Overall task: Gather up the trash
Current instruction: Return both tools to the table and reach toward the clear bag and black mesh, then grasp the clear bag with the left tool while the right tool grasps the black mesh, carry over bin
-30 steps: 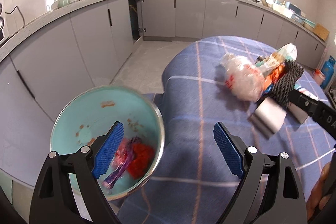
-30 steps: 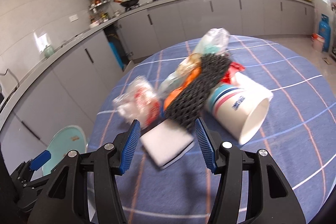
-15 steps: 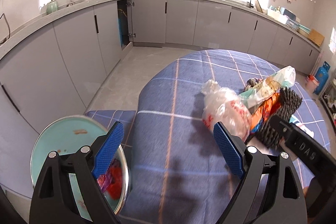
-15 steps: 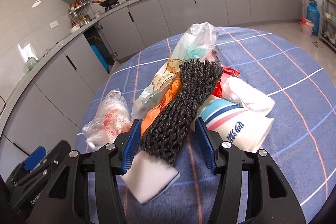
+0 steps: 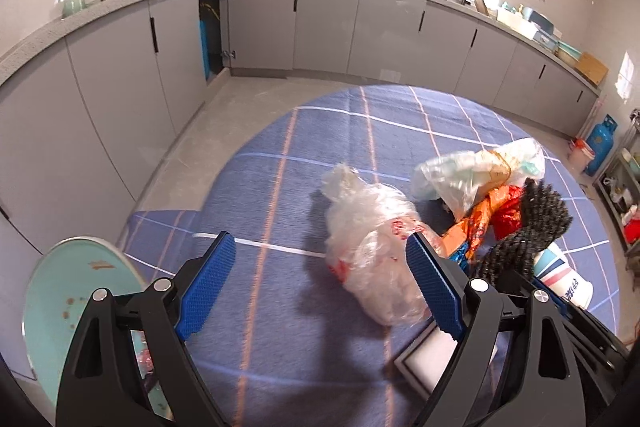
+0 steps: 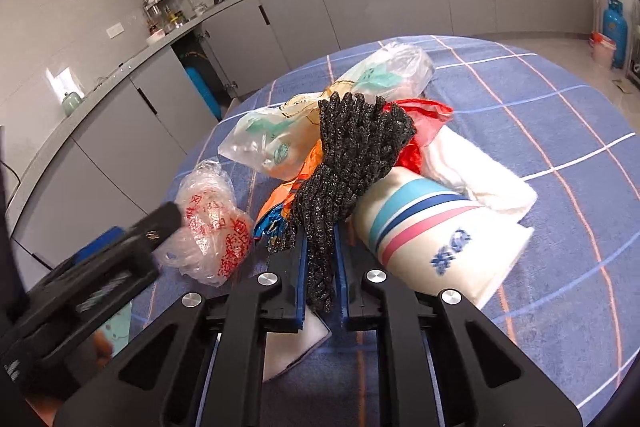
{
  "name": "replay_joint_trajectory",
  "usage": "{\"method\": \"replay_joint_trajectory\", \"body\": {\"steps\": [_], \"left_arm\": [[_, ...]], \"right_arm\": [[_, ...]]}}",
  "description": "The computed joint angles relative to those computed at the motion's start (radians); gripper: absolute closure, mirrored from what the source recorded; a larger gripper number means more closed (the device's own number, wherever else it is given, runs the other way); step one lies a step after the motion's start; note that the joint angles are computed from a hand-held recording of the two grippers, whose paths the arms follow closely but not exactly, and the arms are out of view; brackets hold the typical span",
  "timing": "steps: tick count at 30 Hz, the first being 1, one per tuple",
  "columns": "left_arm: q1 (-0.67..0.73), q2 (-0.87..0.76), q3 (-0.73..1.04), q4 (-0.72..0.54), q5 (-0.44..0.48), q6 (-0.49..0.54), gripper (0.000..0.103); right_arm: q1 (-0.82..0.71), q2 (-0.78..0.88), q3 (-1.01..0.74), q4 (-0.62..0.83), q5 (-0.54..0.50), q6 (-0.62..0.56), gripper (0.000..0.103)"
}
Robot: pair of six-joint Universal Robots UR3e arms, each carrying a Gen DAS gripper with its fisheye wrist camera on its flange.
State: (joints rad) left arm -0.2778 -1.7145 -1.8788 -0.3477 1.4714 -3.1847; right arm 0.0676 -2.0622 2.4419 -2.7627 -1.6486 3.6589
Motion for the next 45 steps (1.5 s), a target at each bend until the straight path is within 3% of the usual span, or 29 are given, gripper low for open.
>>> {"method": "replay_joint_trajectory", "body": {"steps": [5, 7, 10, 15, 20, 27, 37, 45], "left_arm": [[-0.021, -0.066, 0.042, -0.032, -0.038, -0.003, 0.044], [-0.007, -0.073, 0.04, -0.035, -0.072, -0.01, 0.063], [0.005, -0.063, 0.016, -0.015, -0.105, -0.006, 0.079], [0.033, 0.015, -0.049, 0.02, -0.138, 0.01, 0.082], [0.083, 0.169, -0.158, 0.045, -0.161, 0.04, 0.082], [0.206, 0.425, -0.31, -0.014, -0.201, 0.129, 0.081], [0.597, 0.863, -0.478, -0.374, -0.386, 0.375, 0.081], [1.005, 1.186, -0.482, -0.883, -0.576, 0.687, 0.081]], "right_arm": [[-0.019, -0.089, 0.025, 0.043, 0.006, -0.032, 0.091], [-0.02, -0.104, 0.024, 0.054, 0.007, -0.035, 0.091], [-0.019, -0.131, 0.034, 0.063, 0.008, -0.034, 0.091], [0.031, -0.139, 0.027, 0.044, -0.04, -0.018, 0.091], [0.156, -0.105, -0.012, 0.003, -0.168, 0.003, 0.091], [0.323, -0.012, -0.075, -0.037, -0.264, 0.035, 0.091], [0.524, 0.225, -0.197, -0.104, -0.329, 0.075, 0.091], [0.623, 0.369, -0.298, -0.117, -0.34, 0.095, 0.091]]}}
